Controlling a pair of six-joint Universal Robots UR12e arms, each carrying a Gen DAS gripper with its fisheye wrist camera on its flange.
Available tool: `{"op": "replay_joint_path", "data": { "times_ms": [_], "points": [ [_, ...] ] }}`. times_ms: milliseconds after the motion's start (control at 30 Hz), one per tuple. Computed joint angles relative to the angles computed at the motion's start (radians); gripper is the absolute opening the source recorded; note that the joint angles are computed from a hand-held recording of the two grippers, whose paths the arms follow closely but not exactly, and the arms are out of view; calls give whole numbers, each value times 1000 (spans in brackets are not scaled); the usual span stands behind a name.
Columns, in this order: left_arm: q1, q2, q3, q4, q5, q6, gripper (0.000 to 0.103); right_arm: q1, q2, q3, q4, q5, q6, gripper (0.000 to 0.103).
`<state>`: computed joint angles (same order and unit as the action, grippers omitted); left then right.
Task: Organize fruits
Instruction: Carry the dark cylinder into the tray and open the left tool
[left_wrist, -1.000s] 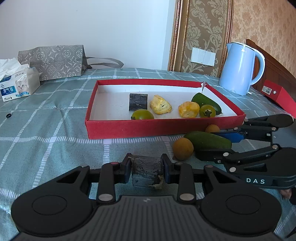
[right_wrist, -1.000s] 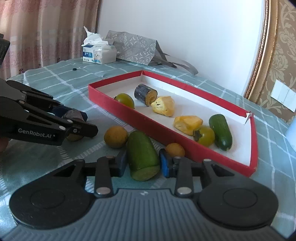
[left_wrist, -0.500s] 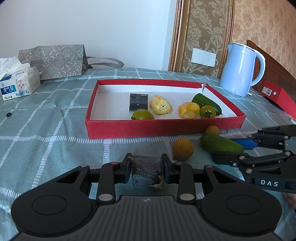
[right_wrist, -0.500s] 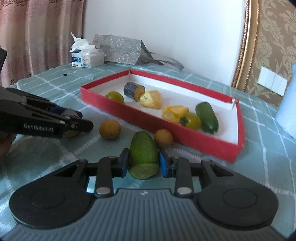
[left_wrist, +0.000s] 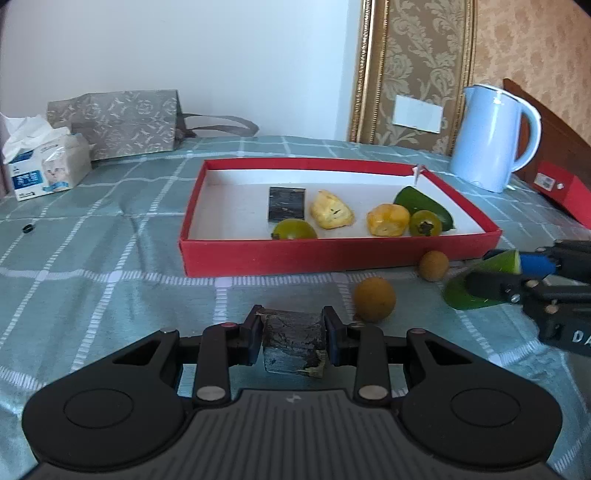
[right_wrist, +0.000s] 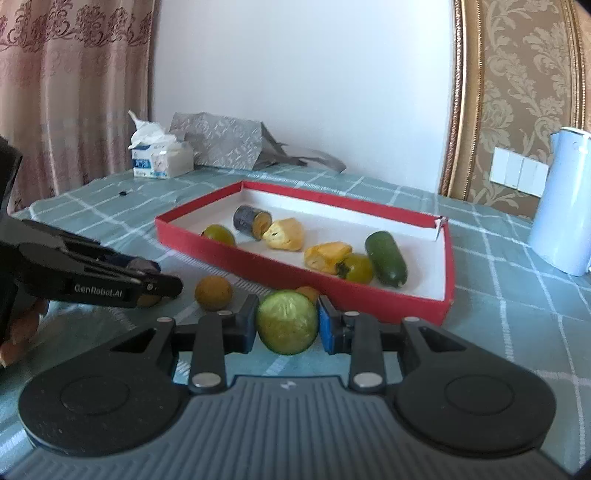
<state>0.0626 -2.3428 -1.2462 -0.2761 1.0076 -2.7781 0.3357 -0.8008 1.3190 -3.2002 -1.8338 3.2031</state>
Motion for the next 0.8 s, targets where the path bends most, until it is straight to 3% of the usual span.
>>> {"op": "replay_joint_path", "data": {
  "times_ms": [267, 800],
  "points": [
    [-9, -3, 35, 4, 25, -6, 33, 3, 4, 2, -54, -63, 7, 31],
    [-48, -103, 250, -10, 99, -46, 33, -8, 2, 5, -60, -89, 64, 31]
  ]
}}
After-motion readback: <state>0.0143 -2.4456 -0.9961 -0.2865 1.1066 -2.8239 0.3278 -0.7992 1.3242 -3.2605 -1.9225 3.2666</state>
